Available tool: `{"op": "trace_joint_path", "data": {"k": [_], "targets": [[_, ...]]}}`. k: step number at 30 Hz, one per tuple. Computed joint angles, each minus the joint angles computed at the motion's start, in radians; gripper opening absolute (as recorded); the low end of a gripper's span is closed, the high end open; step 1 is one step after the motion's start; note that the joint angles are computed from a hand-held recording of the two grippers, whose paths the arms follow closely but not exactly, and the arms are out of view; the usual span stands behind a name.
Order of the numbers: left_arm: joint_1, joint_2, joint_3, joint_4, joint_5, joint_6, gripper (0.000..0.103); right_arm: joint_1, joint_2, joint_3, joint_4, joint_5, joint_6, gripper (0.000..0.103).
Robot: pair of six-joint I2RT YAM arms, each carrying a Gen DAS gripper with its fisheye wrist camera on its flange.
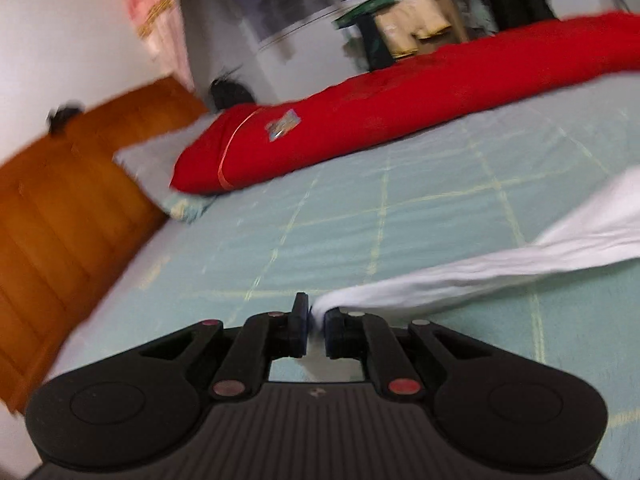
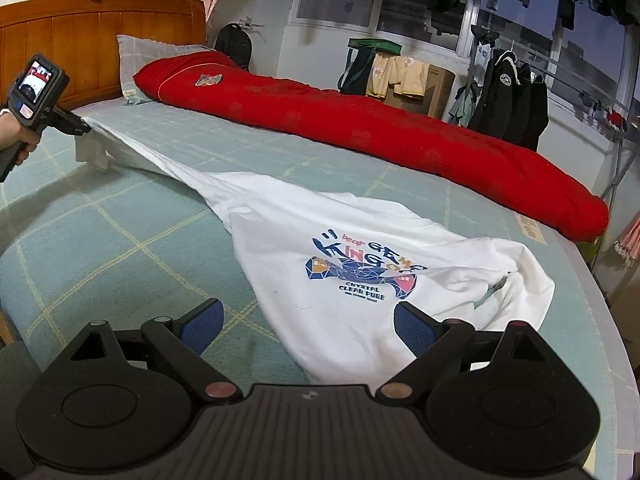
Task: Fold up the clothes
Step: 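Pull the sleeve outward with the left tool to spread the shirt flat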
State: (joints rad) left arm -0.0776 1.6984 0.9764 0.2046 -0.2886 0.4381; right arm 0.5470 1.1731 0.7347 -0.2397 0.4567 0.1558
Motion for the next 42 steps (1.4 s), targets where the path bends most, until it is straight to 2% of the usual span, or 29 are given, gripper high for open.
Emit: {"op": "trace_joint_path", "data": {"k": [3, 5, 7, 11, 12, 14, 15, 19, 21, 24, 27, 30, 34, 37, 39, 41, 42], "targets": [[-0.053, -0.008, -0.056, 0.039, 0.071, 0.079, 0.006, 0.003, 0.013, 0.006, 0.001, -0.005, 0.004, 0.095], [-0.088, -0.007, -0.065, 0.005, 0.108, 0.088, 0.006, 0.009, 0.021, 0.013, -0.002, -0.002, 0.004, 0.095], [-0.118, -0.008, -0.074, -0.042, 0.155, 0.076, 0.007, 0.016, 0.019, 0.015, -0.004, 0.003, 0.000, 0.095], [-0.137, 0.002, -0.058, -0.151, 0.237, -0.020, 0.012, 0.021, 0.009, 0.015, -0.012, 0.010, 0.004, 0.095], [-0.131, 0.000, -0.053, -0.175, 0.263, -0.040, 0.017, 0.022, 0.005, 0.014, -0.014, 0.011, 0.006, 0.095], [-0.103, -0.022, -0.056, -0.210, 0.338, -0.073, 0.023, 0.019, -0.003, 0.008, -0.015, 0.009, 0.007, 0.095], [-0.079, -0.042, -0.055, -0.242, 0.389, -0.089, 0.030, 0.016, -0.005, 0.007, -0.015, 0.007, 0.006, 0.095], [0.022, -0.117, -0.056, -0.348, 0.559, -0.089, 0.042, 0.006, -0.012, 0.000, -0.006, -0.005, 0.003, 0.095], [0.057, -0.209, -0.134, -0.341, 0.611, -0.116, 0.044, 0.000, -0.010, 0.000, 0.001, -0.016, 0.004, 0.095], [0.144, -0.249, -0.171, -0.289, 0.693, -0.187, 0.044, -0.002, -0.004, -0.002, 0.011, -0.024, 0.004, 0.095], [0.203, -0.186, -0.153, -0.216, 0.695, -0.307, 0.044, -0.002, 0.005, -0.001, 0.014, -0.027, 0.003, 0.095], [0.215, -0.085, -0.119, -0.161, 0.642, -0.385, 0.043, 0.004, 0.010, 0.004, 0.008, -0.021, 0.010, 0.095], [0.175, 0.051, -0.073, -0.089, 0.551, -0.429, 0.043, 0.011, 0.020, 0.016, -0.010, -0.003, 0.004, 0.095], [0.133, 0.083, -0.067, -0.060, 0.494, -0.451, 0.039, 0.006, 0.030, 0.029, -0.018, 0.002, 0.004, 0.095], [0.111, 0.077, -0.063, -0.066, 0.473, -0.429, 0.018, 0.006, 0.037, 0.037, -0.020, 0.004, 0.004, 0.095], [0.104, 0.060, -0.057, -0.088, 0.465, -0.414, 0.006, 0.007, 0.046, 0.044, -0.018, 0.001, 0.000, 0.095], [0.106, 0.046, -0.058, -0.094, 0.460, -0.412, 0.005, 0.008, 0.051, 0.047, -0.017, 0.001, -0.003, 0.095]]}}
